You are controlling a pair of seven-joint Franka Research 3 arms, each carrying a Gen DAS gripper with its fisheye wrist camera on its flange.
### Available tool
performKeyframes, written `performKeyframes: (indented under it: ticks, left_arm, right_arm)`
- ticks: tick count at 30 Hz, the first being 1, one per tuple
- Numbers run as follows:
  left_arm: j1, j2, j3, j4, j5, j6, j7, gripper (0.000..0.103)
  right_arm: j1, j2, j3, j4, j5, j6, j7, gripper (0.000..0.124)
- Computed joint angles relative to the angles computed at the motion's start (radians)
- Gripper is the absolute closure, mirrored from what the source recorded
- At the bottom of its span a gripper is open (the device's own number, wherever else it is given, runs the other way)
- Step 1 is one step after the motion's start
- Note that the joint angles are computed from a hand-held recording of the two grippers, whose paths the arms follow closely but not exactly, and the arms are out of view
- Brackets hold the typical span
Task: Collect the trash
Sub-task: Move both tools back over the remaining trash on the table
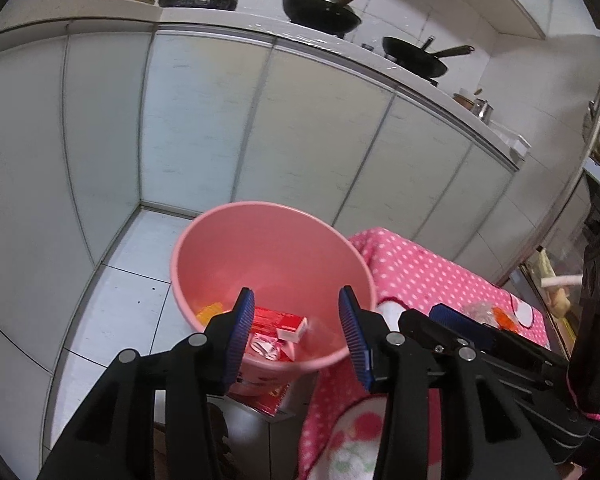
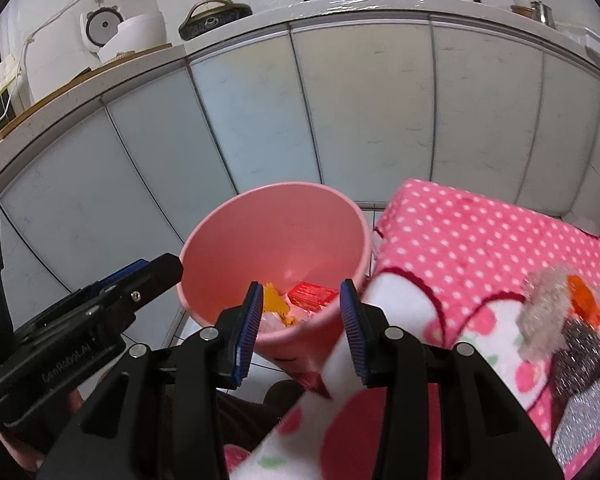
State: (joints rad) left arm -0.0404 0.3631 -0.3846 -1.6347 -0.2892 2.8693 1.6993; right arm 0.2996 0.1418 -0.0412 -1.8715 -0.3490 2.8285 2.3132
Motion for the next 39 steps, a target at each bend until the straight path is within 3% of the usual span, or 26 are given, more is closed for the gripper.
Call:
performKeyframes:
  ticks: [7,23,39]
  left_arm:
    - [-0.009,-0.047,-0.026,-0.054,-0.006,0.020,0.063,0.060]
    - [-0.093,-0.058,-0.029,-0.061,-0.037,-0.046,0.142,0.060]
    - [-0.166,0.015,-0.045,0.017,0.012,-0.103,0.176,0.062]
  right_arm:
    - [-0.040,-0.124,0.016,-0.155,-0.057,0.023,0.086,0.083]
    - [-0.279,-0.359,0.155,-0.445,-0.088,0.063,0.223,0.083]
    - [-0.451,-0.524,0.219,-0.670,0.090,0.184,0.161,0.083]
